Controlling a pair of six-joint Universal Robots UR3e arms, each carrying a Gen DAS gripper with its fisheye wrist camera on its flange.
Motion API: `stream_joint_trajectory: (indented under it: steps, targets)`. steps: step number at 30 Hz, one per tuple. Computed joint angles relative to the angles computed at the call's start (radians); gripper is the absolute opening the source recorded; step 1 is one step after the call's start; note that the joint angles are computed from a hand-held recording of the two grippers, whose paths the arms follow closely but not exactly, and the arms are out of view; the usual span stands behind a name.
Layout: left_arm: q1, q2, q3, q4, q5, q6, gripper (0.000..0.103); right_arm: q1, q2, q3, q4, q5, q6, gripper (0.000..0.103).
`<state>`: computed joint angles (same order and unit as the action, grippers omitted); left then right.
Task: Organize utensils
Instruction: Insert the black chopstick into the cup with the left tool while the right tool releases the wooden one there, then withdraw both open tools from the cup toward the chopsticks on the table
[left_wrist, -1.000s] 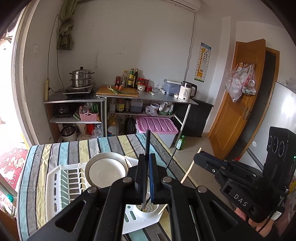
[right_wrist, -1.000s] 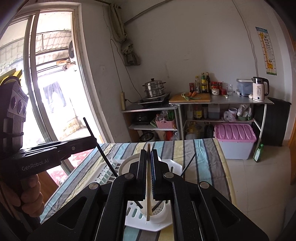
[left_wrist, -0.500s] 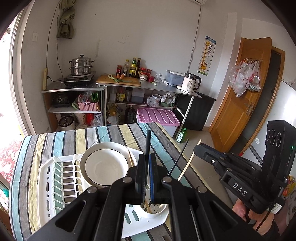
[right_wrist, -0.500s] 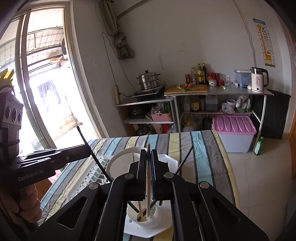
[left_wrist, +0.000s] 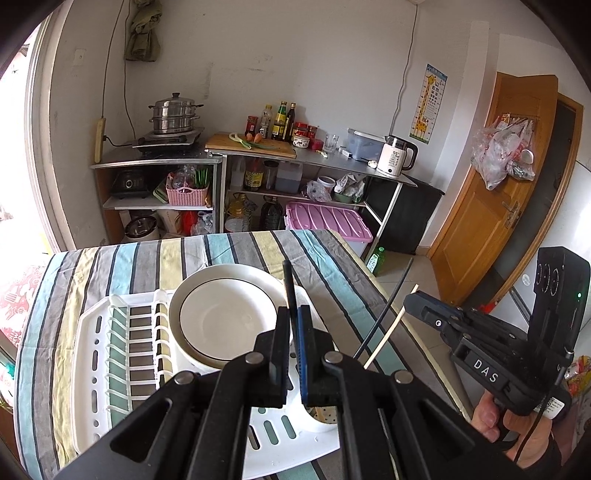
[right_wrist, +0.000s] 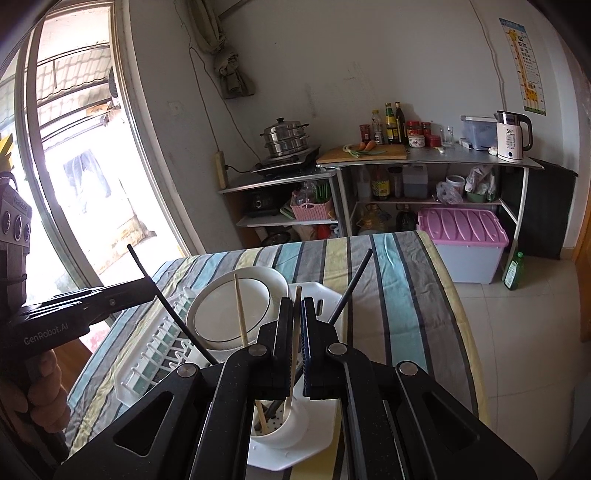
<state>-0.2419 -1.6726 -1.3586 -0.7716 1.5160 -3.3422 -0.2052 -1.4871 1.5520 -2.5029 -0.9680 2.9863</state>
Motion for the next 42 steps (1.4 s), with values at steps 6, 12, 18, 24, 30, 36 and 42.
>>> stream_joint_trajectory:
  steps: [6,12,18,24,30,36,42]
  targets:
    - [0.008,-0.001,-0.019,0.019,0.018,-0.005,0.005,-0.010,0.011,-0.013,0.016,-0.001,-0.006,0.004]
    - [0.017,0.020,-0.058,0.043,0.015,-0.003,0.005,-0.020,0.006,-0.019,0.047,-0.003,-0.024,0.006]
    - [0.010,0.055,-0.108,0.069,0.032,0.000,0.005,-0.038,-0.038,0.029,0.037,0.009,-0.035,0.015]
    - [-0.006,0.117,-0.180,0.096,0.064,-0.003,0.005,-0.059,-0.128,0.112,0.032,0.020,-0.061,0.015]
    - [-0.044,0.241,-0.318,0.151,0.121,-0.014,0.006,-0.109,-0.306,0.246,0.074,0.073,-0.122,0.015]
    - [-0.114,0.411,-0.500,0.197,0.200,-0.042,0.010,-0.236,-0.583,0.426,0.217,0.202,-0.237,0.018]
    - [-0.273,0.532,-0.647,0.235,0.351,-0.121,0.016,-0.458,-0.935,0.491,0.710,0.372,-0.519,0.018]
